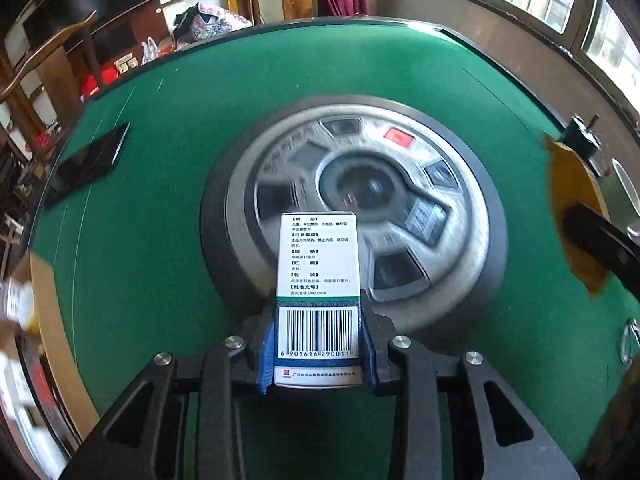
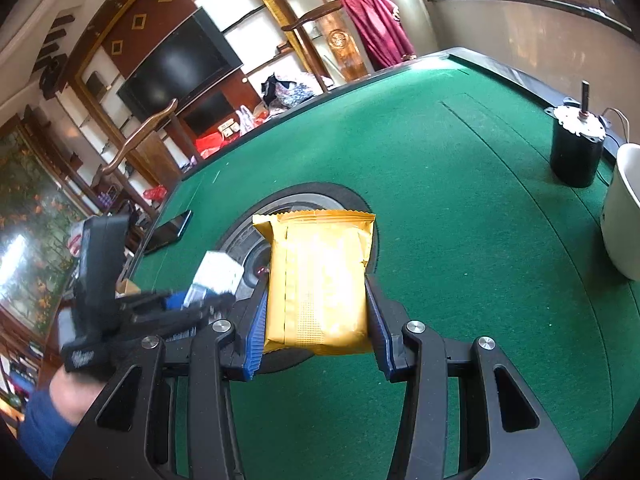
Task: Organize objects
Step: 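Grasp the white-and-blue medicine box with left tool while right tool holds the snack packet, then carry the medicine box with left tool while right tool carries the snack packet toward tray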
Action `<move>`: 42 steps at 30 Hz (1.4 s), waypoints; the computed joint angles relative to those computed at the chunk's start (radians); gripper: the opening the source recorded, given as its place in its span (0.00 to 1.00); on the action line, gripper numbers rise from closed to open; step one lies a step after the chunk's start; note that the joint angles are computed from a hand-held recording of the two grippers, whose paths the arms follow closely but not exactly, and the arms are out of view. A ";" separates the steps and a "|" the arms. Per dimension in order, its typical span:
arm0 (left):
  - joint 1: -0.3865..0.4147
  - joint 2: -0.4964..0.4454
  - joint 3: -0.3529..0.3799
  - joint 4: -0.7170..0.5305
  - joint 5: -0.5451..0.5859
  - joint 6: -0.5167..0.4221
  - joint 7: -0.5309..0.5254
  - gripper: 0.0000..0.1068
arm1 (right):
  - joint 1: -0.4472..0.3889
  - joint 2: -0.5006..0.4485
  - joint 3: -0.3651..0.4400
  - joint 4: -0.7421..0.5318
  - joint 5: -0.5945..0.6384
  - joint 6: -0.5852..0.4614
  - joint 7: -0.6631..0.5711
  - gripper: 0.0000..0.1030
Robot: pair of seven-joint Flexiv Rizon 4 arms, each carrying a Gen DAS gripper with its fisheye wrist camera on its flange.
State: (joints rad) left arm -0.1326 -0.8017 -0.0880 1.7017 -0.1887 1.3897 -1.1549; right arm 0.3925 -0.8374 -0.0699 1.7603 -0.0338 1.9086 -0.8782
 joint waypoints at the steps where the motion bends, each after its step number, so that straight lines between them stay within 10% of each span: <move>1: 0.007 0.025 -0.007 0.065 0.003 0.051 -0.007 0.32 | 0.005 0.000 -0.002 -0.002 -0.007 -0.010 -0.005 0.42; 10: 0.156 0.066 -0.149 0.356 0.069 0.420 -0.048 0.32 | 0.008 -0.013 0.029 -0.031 -0.102 -0.107 -0.057 0.42; 24: 0.240 0.021 -0.213 0.324 0.192 0.495 -0.099 0.32 | 0.094 -0.026 -0.046 -0.031 -0.112 -0.135 -0.079 0.42; 42: 0.169 0.040 -0.117 0.342 0.232 0.632 -0.157 0.32 | 0.136 -0.033 -0.080 -0.029 -0.098 -0.127 -0.088 0.42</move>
State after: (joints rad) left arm 0.0362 -0.7618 -0.2046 2.0435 0.0431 2.0215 -1.3120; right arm 0.5287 -0.8703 -0.1503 1.7317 -0.1319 1.7816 -0.9663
